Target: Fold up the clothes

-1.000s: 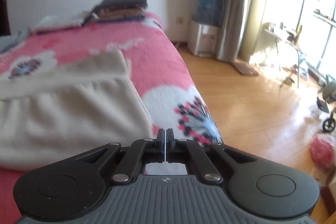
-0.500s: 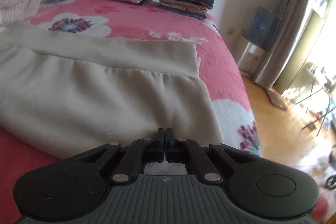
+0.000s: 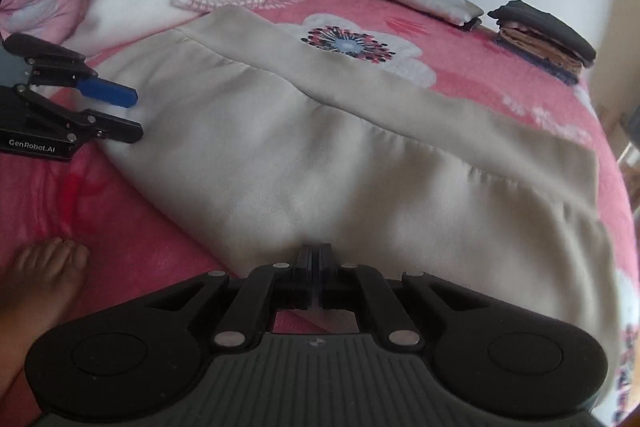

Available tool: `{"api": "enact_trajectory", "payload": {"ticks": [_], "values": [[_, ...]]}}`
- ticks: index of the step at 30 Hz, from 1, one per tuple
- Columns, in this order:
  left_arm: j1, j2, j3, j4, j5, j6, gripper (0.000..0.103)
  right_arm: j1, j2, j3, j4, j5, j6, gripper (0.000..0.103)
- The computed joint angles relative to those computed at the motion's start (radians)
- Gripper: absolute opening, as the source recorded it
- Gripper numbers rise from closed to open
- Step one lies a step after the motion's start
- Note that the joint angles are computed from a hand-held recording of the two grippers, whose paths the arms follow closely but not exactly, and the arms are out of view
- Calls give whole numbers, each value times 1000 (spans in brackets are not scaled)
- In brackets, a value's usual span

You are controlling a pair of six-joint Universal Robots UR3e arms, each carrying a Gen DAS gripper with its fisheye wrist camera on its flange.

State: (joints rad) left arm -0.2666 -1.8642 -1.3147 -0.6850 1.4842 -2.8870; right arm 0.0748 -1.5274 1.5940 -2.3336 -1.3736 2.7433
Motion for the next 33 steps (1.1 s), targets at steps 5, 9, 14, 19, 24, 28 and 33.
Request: {"api": "enact_trajectory", "payload": {"ticks": [5,9,14,19,24,28,33], "values": [[-4,-27,45,-11,-92,-10,49,9,4,-36,-5,103,-10,2],[-70,-110,29,55,15,55,56,68,76,-8,-98,65,-32,8],[-52,-63,84,-2,-18,47,58,87,105,-168,7,34,-15,8],[-45,-269,347,-104,97,-149,72,95,255,-204,-170,-101,145,11],[-4,-240,345,-120,46,-198,75,91,317,-254,-173,-110,155,13],[19,-316,471,-134,66,-279,85,62,343,-327,-221,-177,239,13],[21,-445,662,-282,141,-394,97,-1,479,-401,-237,-205,334,27]]}}
